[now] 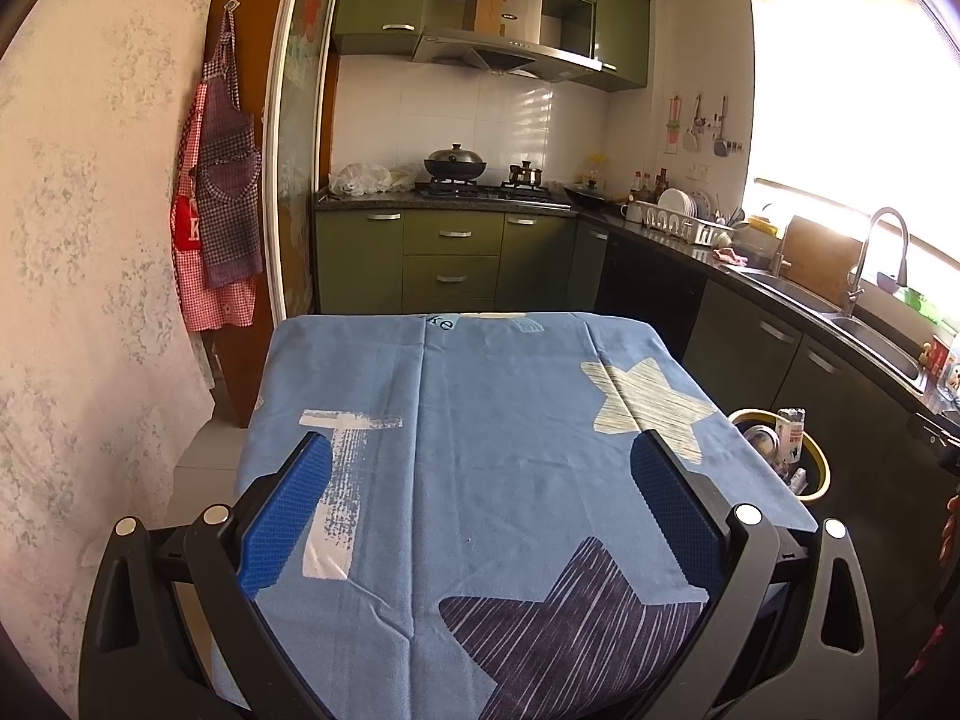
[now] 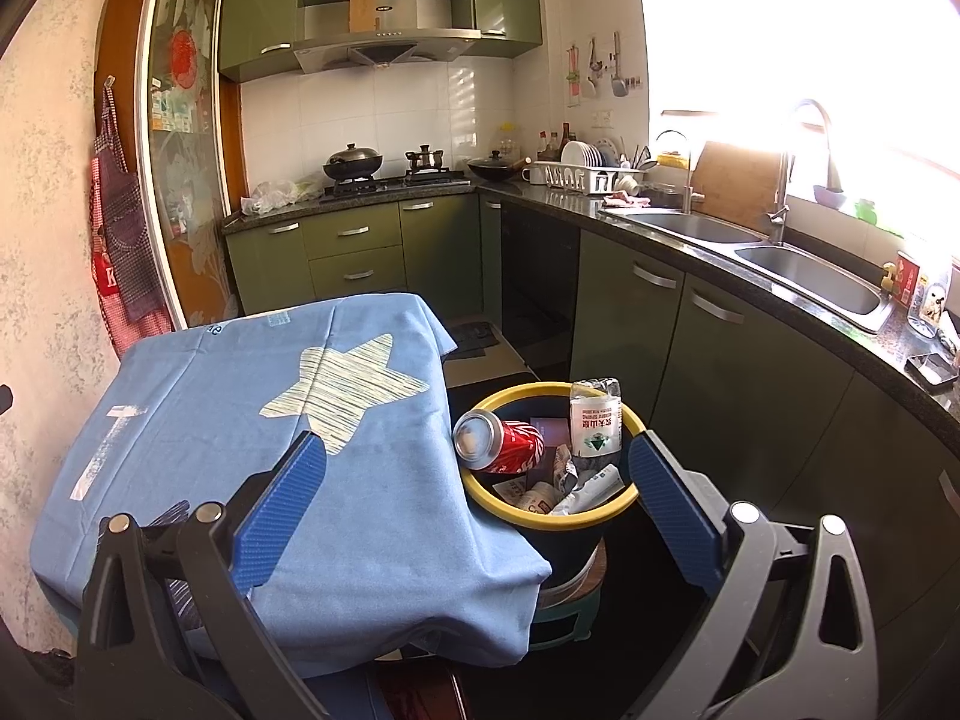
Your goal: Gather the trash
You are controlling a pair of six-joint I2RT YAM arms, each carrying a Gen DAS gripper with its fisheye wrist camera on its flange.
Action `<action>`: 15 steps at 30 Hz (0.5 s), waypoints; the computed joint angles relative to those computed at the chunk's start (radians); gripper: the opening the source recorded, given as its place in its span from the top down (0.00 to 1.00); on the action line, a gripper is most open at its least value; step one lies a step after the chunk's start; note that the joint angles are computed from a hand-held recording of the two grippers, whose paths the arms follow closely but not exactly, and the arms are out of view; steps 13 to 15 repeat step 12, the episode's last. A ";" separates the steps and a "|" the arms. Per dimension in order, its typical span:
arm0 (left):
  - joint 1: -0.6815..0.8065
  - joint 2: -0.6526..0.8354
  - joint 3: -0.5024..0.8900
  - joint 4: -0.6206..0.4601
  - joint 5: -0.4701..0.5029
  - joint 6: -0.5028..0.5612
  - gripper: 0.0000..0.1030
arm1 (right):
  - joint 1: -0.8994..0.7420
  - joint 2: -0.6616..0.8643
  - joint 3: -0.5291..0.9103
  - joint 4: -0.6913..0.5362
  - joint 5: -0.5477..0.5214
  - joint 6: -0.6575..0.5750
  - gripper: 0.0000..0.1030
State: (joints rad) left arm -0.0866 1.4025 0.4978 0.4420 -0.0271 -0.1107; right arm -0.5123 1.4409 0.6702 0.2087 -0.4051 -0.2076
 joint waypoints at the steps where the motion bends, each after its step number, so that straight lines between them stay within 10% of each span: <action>1: 0.000 0.001 0.002 -0.002 0.001 0.000 0.05 | 0.000 -0.001 -0.001 0.000 0.001 0.000 0.07; 15: 0.009 0.059 0.051 -0.034 0.029 0.004 0.05 | 0.001 0.003 0.003 -0.003 -0.001 0.000 0.07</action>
